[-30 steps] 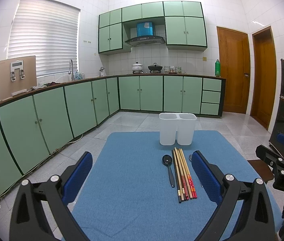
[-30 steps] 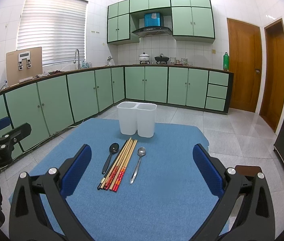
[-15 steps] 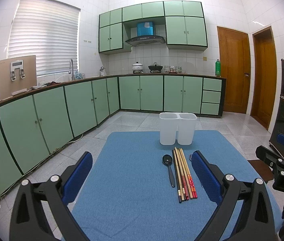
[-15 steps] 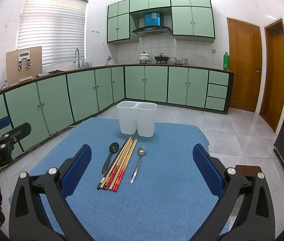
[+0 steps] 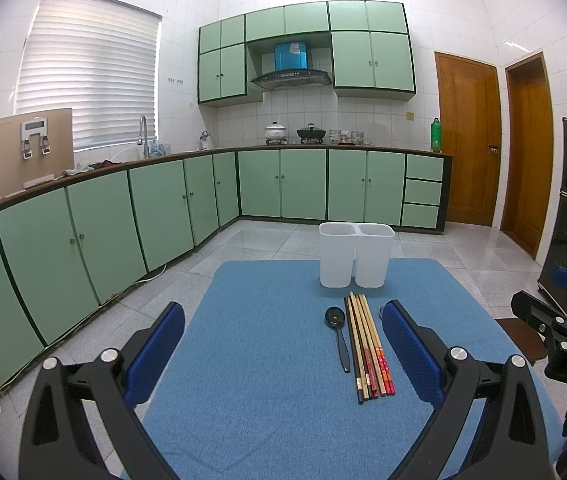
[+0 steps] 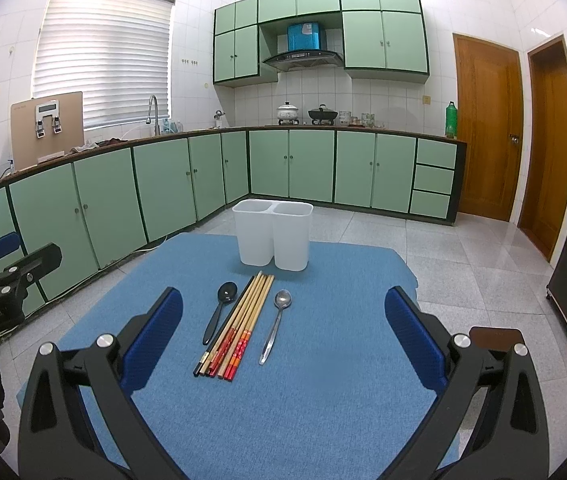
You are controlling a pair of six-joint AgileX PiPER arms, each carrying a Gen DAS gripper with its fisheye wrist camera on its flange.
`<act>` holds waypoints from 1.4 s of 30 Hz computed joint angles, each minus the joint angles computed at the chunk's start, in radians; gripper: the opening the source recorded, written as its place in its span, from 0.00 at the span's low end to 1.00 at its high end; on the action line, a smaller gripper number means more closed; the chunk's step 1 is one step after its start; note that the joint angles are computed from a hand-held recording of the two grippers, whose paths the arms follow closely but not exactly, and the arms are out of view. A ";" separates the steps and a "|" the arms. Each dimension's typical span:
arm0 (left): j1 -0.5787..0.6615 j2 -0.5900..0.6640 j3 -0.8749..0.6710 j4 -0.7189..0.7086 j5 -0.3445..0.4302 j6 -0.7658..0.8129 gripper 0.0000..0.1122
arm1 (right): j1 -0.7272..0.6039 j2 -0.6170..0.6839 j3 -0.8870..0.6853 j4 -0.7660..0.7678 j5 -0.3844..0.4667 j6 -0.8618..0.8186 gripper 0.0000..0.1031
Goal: Organize utensils
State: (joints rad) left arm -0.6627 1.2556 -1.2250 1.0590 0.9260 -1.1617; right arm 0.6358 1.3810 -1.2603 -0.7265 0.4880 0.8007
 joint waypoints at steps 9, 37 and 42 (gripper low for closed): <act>0.006 -0.008 0.021 0.001 -0.010 -0.009 0.86 | 0.000 0.000 0.012 -0.010 -0.008 0.015 0.95; 0.324 0.373 -0.236 -0.339 -0.185 0.331 0.86 | -0.198 0.435 -0.451 0.585 0.168 -0.553 0.95; 0.406 0.548 -0.416 -0.504 -0.162 0.515 0.86 | -0.241 0.674 -0.760 0.698 0.345 -0.659 0.93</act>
State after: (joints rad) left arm -0.2572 1.8040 -1.6411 0.5554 0.7642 -0.6468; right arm 0.3945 2.0548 -2.0207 -0.0280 0.8331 0.1420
